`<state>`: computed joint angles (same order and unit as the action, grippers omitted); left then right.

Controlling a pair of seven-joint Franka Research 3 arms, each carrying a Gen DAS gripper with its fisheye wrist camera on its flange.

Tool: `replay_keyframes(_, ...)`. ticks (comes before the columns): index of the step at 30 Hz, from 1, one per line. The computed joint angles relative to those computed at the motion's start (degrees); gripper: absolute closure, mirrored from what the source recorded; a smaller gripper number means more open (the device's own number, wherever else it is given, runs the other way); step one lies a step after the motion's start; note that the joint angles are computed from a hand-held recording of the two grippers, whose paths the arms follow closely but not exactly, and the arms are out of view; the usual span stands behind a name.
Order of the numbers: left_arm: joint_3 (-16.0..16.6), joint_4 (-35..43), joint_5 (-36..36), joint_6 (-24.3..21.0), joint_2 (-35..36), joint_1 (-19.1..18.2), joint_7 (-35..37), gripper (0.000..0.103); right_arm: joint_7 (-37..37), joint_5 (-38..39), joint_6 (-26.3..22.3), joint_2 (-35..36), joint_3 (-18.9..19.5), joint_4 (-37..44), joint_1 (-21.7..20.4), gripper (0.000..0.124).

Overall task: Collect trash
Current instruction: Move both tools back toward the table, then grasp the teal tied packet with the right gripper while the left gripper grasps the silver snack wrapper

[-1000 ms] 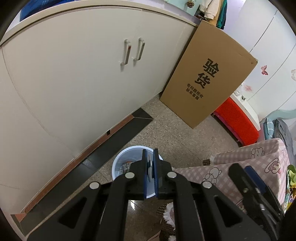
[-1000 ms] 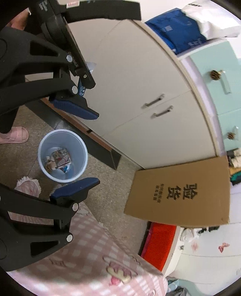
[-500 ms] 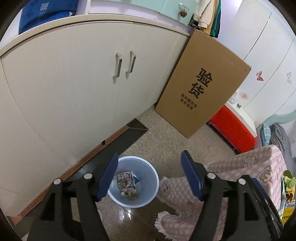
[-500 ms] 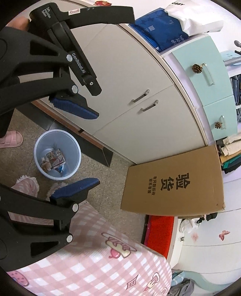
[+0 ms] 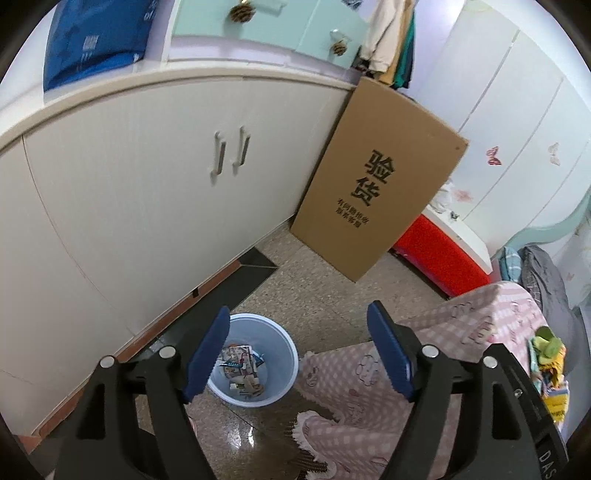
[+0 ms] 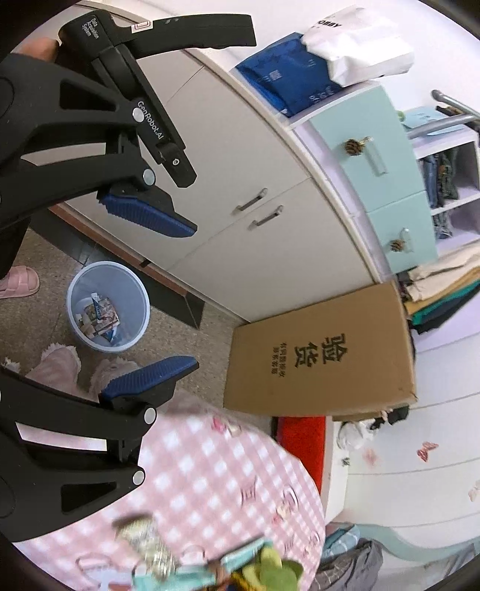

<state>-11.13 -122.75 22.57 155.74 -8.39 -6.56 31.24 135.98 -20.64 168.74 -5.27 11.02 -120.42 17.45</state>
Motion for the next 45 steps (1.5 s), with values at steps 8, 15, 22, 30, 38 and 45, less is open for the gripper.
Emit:
replay_keyframes(8, -2.65, 1.48, 0.61, -1.01, -1.99, -3.74, 3.92, 0.026, 2.43, 0.5, 0.91, -11.99, 2.66, -10.13, -6.81, 0.055)
replay_keyframes(15, -5.05, 8.27, -1.03, -3.72, 3.24, -9.55, 15.04, 0.017, 1.56, 5.7, -1.34, -23.94, 3.38, -20.36, -13.82, 0.052)
replay_keyframes(22, -6.05, 13.92, -6.31, -3.07, 9.89, -13.93, 25.03, 0.017, -2.26, 12.6, -2.66, -31.16, 0.87, -27.59, -16.83, 0.051)
replay_keyframes(30, -6.39, 24.21, -2.6, -12.26, 18.14, -17.85, 29.04, 0.016, -9.17, 20.58, -2.26, -32.33, -2.04, -30.58, -16.31, 0.051)
replay_keyframes(38, -5.33, 32.77, 1.74, -18.63, 24.45, -21.15, 30.51, 0.016, -14.9, 26.56, -1.87, -30.83, -3.09, -30.0, -15.32, 0.051)
replay_keyframes(45, -4.96, 32.17, 0.04, -14.08, 24.76, -20.76, 32.89, 0.04, -17.01, 28.48, -1.47, -28.67, -2.14, -28.15, -15.64, 0.051)
